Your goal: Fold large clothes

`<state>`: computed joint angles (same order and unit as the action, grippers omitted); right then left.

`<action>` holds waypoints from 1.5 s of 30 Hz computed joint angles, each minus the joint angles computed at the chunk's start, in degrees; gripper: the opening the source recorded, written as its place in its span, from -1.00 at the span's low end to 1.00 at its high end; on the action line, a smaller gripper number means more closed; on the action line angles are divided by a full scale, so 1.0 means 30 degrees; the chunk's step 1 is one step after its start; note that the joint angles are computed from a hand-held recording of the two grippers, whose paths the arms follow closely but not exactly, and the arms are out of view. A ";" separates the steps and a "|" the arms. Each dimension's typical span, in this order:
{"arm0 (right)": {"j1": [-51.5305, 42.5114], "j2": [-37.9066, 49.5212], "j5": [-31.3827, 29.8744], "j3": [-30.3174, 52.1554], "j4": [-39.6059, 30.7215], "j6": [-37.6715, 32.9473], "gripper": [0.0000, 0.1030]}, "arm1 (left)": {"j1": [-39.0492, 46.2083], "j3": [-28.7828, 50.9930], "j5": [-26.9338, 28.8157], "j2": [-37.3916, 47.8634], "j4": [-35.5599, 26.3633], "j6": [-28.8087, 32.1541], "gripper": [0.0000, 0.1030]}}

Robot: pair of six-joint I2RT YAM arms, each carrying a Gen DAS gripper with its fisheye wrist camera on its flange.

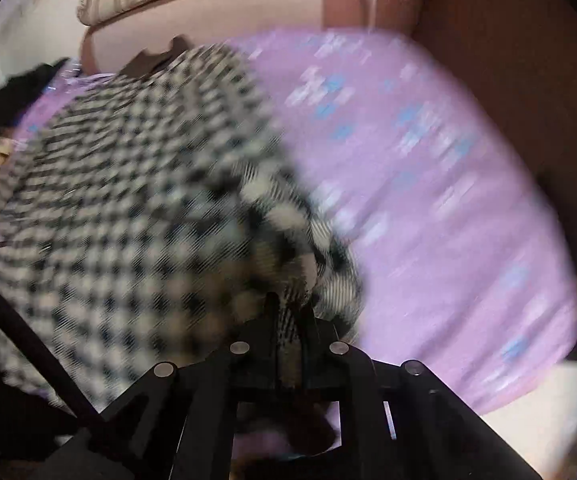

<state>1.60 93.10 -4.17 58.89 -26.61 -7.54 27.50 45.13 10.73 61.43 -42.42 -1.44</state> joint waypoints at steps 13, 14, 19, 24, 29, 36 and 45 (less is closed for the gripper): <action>-0.1802 0.0908 0.7143 0.3177 0.4807 -0.2971 -0.52 | -0.0021 -0.0498 -0.0184 0.0268 0.0224 -0.0255 0.27; -0.1947 0.0974 0.7145 0.2674 0.4845 -0.3078 -0.52 | 0.0019 -0.0519 -0.0249 0.0376 0.0261 -0.0227 0.27; -0.4102 0.1812 0.5692 0.1183 0.3815 -0.2543 -0.36 | -0.0152 -0.0519 -0.0267 0.1199 0.0659 -0.0687 0.27; -0.8295 0.3946 -0.4803 0.3836 0.1025 0.3186 0.41 | -0.1597 -0.0797 -0.0717 0.1360 0.0706 -0.1345 0.27; -0.8234 0.8656 -0.7200 0.6899 0.1868 0.8473 0.42 | -0.2910 -0.0811 -0.1376 0.1287 0.0403 -0.1762 0.27; -0.8230 1.2598 -0.8562 1.1725 0.2171 1.2505 -0.85 | -0.3891 -0.0391 -0.2065 0.2110 0.0582 -0.2407 0.27; -0.6928 1.3262 0.1064 1.6461 -0.2467 1.0699 -0.77 | -0.3111 -0.0323 -0.2187 0.2764 0.1569 -0.1838 0.27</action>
<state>-19.19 132.89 -0.98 108.27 -34.02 24.56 18.16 44.16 4.16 69.72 -37.72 -6.95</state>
